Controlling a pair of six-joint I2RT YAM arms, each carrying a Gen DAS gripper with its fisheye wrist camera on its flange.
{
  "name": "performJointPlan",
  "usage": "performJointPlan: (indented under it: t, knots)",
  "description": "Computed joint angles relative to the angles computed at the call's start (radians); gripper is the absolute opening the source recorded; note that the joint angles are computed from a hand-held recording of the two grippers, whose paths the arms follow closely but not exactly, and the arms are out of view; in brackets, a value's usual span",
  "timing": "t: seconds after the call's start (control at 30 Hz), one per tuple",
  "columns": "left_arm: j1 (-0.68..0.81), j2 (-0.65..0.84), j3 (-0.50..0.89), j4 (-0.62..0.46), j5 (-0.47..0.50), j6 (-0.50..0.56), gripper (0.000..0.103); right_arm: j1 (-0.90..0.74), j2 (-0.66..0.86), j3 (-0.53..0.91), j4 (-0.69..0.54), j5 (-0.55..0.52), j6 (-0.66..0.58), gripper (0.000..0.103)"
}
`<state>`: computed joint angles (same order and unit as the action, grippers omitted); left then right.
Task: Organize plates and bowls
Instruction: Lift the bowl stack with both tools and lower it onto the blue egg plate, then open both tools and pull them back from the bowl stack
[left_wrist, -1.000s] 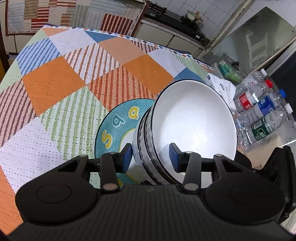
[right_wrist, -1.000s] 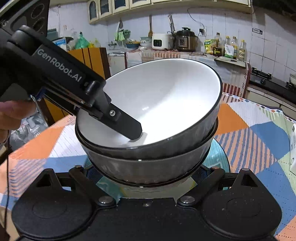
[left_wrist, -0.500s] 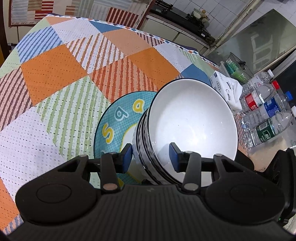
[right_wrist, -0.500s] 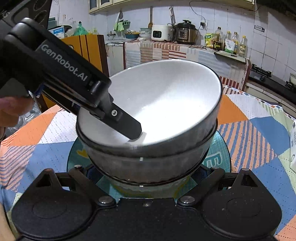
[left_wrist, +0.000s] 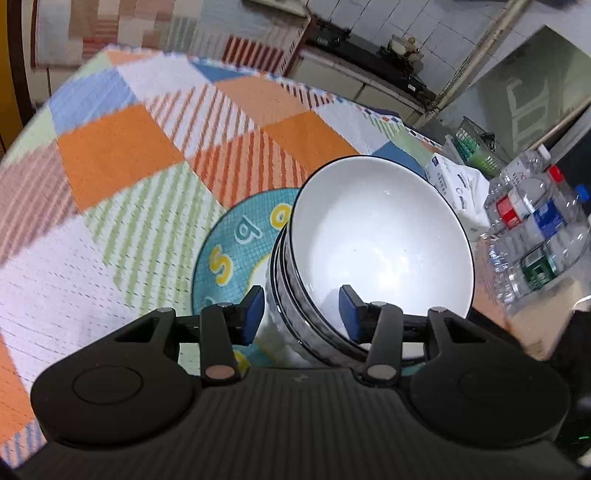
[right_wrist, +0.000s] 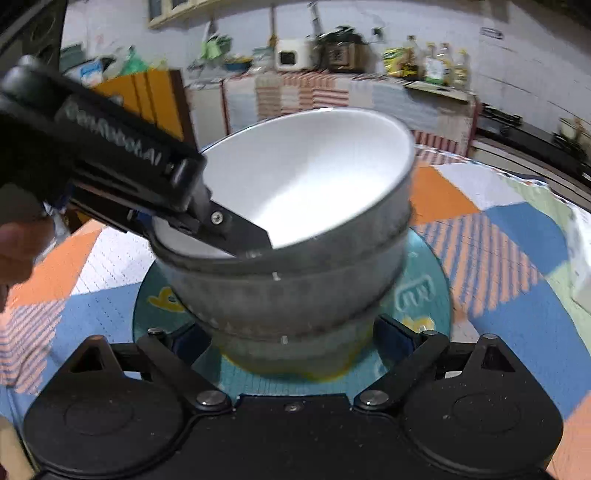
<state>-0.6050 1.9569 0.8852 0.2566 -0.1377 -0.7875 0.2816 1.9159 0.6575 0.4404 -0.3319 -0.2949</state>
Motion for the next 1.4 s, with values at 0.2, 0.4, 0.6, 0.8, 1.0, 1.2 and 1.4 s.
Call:
performJointPlan:
  t: [0.2,0.4,0.6,0.8,1.0,1.2,1.4]
  knots:
    - [-0.089,-0.106,-0.041,-0.078,-0.178,-0.050,0.047,-0.045,-0.192,-0.195,0.064,-0.027,-0.035,0.097]
    - [-0.195,-0.258,-0.053,-0.266,-0.332,-0.069,0.048,-0.095,-0.420,-0.337,0.020,-0.046,-0.053,0.097]
    - [-0.293,-0.402,-0.065,-0.407,-0.388,-0.150,0.050,-0.134,-0.662,-0.351,-0.159,-0.015,0.047,0.097]
    - [-0.454,-0.432,-0.015,-0.602,-0.524,-0.292,0.052,-0.157,-0.947,-0.378,-0.306,0.040,0.126,0.097]
    - [-0.557,-0.456,0.035,-0.774,-0.590,-0.424,0.054,-0.180,-1.169,-0.333,-0.562,0.053,0.160,0.097]
    - [-0.642,-0.429,0.128,-0.981,-0.623,-0.570,0.056,-0.114,-1.299,-0.251,-0.857,0.162,0.167,0.098]
    - [-0.706,-0.419,0.164,-1.069,-0.660,-0.656,0.062,0.069,-1.378,-0.210,-1.025,0.421,0.250,0.099]
